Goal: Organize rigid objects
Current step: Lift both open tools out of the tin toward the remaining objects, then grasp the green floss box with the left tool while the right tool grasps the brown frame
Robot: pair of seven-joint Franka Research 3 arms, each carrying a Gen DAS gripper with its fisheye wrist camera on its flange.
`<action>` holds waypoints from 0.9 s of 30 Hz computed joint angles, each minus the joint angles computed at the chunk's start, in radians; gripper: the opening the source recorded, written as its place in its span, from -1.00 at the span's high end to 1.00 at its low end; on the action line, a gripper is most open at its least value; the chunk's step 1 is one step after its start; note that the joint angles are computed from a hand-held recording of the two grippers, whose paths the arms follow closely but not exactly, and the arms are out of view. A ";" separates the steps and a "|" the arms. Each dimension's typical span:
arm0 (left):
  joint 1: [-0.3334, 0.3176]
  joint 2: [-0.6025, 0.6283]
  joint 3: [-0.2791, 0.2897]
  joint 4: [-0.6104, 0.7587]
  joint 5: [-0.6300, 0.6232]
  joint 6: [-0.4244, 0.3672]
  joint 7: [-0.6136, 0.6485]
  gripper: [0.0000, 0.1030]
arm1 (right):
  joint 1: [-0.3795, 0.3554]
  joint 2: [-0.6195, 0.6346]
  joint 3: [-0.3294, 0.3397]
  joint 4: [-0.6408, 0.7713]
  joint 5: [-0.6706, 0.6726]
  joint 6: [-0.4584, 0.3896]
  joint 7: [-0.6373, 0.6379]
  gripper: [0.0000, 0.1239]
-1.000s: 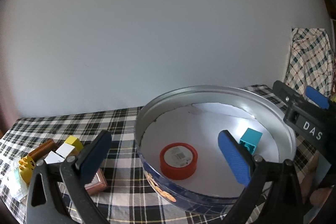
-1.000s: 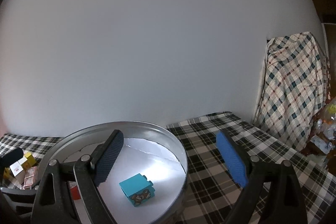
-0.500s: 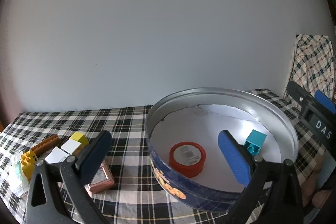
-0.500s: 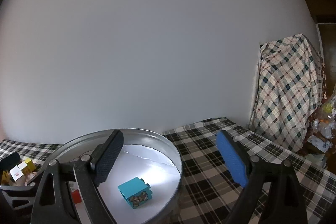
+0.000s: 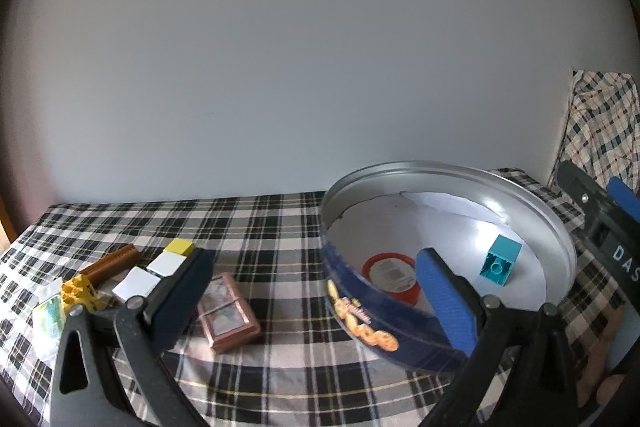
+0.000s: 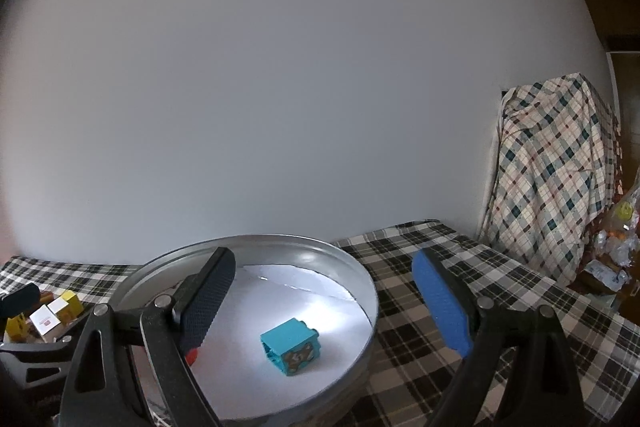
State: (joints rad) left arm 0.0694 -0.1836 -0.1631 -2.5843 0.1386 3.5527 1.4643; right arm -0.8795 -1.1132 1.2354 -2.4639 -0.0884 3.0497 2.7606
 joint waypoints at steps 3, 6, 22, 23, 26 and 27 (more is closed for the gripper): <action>-0.010 -0.016 0.035 -0.014 0.040 -0.003 -0.029 -0.99 | 0.025 -0.011 -0.006 -0.012 0.005 0.004 0.009 -0.48; -0.010 -0.023 0.057 -0.020 0.075 -0.008 -0.059 -0.99 | 0.046 -0.030 -0.009 -0.014 0.001 -0.013 0.011 -0.48; -0.011 -0.046 0.213 -0.018 0.313 -0.051 -0.220 -0.99 | 0.085 0.014 0.021 0.046 -0.009 -0.052 0.032 -0.48; -0.011 -0.047 0.231 -0.015 0.331 -0.060 -0.236 -0.99 | 0.084 0.020 0.026 0.054 -0.009 -0.052 0.029 -0.48; 0.003 -0.047 0.259 -0.006 0.359 -0.087 -0.262 -0.99 | 0.073 0.036 0.046 0.082 -0.006 -0.042 0.022 -0.48; 0.006 -0.047 0.266 -0.004 0.365 -0.094 -0.269 -0.99 | 0.068 0.042 0.054 0.093 -0.004 -0.039 0.019 -0.48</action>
